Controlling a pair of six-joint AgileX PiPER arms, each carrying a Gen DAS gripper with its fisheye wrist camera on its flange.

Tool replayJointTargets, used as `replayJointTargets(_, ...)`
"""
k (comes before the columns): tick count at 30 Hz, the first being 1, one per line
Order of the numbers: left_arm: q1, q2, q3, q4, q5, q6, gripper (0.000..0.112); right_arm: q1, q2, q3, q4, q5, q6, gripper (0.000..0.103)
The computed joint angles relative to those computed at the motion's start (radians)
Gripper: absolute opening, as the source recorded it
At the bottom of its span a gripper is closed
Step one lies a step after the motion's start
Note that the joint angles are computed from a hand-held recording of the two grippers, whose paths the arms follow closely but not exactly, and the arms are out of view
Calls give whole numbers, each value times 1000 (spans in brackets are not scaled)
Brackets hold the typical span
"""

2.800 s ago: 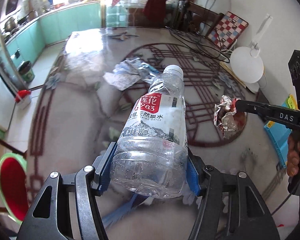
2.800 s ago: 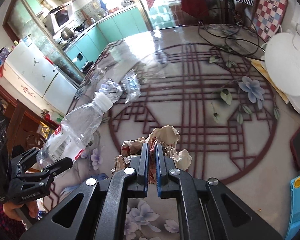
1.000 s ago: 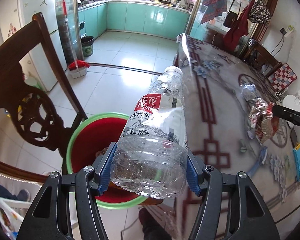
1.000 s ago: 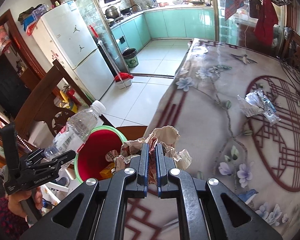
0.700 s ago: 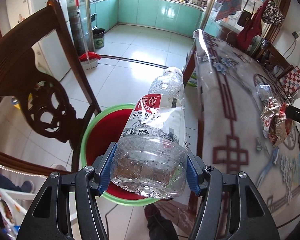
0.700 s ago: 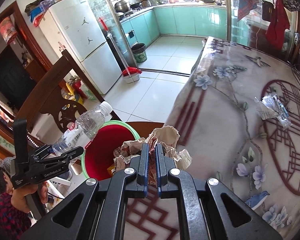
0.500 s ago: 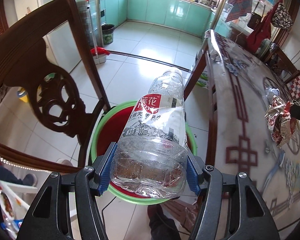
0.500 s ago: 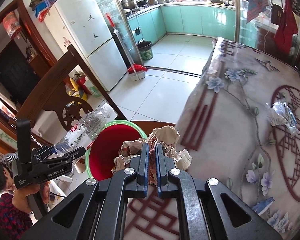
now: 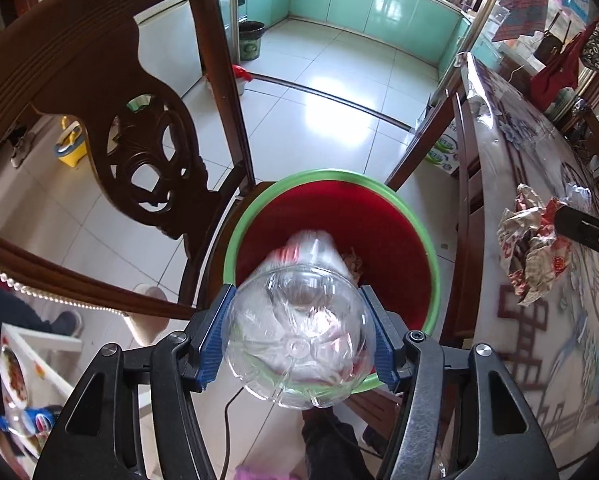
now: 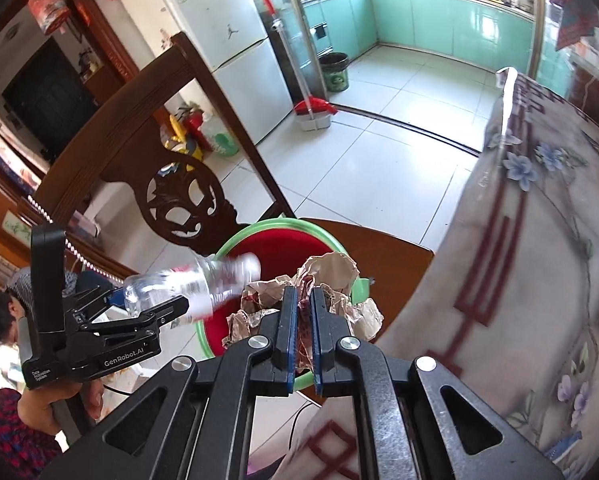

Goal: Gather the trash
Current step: 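Carry the bottle and brown paper over the red bin and open both tools, then move both open tools from the bin back over the table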

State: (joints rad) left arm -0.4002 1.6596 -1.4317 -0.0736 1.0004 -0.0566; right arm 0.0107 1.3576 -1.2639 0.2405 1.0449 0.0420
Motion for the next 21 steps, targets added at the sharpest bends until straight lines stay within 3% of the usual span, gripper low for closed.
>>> replayJointTargets(16,19,40,-62,-49,-18,9,62,146,99,-40,-53,-35,38,6)
replayJointTargets(19,18,32,-58,-44,-37,-12,81,147,100,-44,-51,-36,34,16)
replayJointTargets(21,15,17,-44,-37,-58,-23,82,150,99,-45,-55,-42,37,31)
